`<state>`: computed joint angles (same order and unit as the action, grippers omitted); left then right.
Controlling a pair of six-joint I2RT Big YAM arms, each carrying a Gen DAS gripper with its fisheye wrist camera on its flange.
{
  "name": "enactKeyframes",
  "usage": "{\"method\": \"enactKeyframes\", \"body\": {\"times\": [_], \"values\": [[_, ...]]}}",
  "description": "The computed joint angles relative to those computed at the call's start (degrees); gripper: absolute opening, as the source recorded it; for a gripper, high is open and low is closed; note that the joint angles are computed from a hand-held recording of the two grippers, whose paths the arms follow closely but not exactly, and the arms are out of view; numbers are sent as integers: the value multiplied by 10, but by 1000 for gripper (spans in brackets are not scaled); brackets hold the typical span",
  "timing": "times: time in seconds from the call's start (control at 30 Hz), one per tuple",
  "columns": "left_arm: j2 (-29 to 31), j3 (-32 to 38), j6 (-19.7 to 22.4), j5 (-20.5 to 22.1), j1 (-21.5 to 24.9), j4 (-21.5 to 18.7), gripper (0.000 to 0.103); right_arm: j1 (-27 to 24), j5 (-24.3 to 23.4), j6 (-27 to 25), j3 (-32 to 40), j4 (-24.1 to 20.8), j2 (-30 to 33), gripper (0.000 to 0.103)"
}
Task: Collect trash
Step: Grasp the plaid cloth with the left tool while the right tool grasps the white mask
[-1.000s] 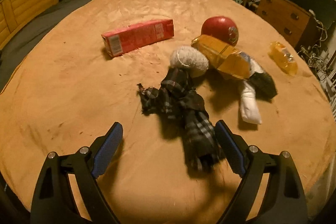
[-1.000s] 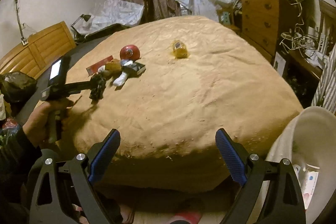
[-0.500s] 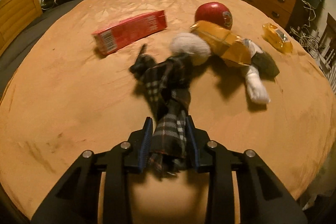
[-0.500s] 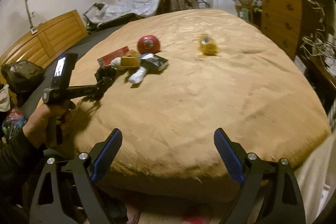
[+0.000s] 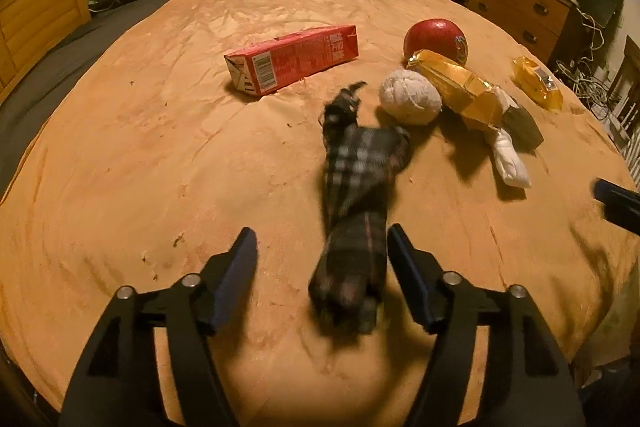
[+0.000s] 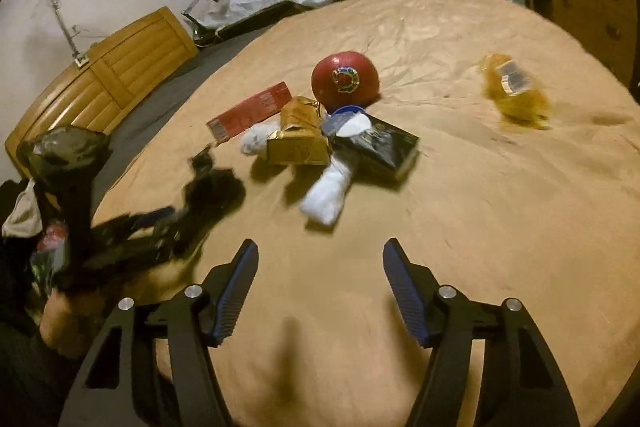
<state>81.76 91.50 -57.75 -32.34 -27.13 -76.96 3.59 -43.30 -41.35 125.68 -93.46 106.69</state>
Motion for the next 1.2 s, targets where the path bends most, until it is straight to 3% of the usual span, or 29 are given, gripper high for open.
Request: {"method": "enactKeyframes", "body": {"times": [0.3, 0.37, 0.43, 0.5, 0.73, 0.8, 1.0, 1.07, 1.2], "values": [[23, 20, 18, 0, 14, 5, 75, 92, 100, 97, 18, 111, 38, 66], [27, 22, 16, 1, 19, 8, 75, 101, 119, 107, 15, 131, 41, 56], [28, 20, 19, 4, 23, 16, 74, 106, 140, 108, -2, 159, 37, 34], [27, 17, 25, 8, 25, 24, 59, 103, 132, 99, -8, 154, 35, 27], [10, -6, 47, 29, 21, 50, 55, 72, 124, -87, -55, 43, -9, 26], [6, -11, 52, 35, 18, 53, 55, 54, 127, -114, -66, 24, -20, 26], [6, -12, 49, 35, 13, 55, 56, 2, 124, -112, -75, 22, -34, 27], [9, -10, 47, 35, 13, 57, 64, -4, 124, -107, -90, 35, -42, 27], [30, 14, 69, 34, 10, 40, 76, -2, 126, -108, -104, 54, -50, 43]]}}
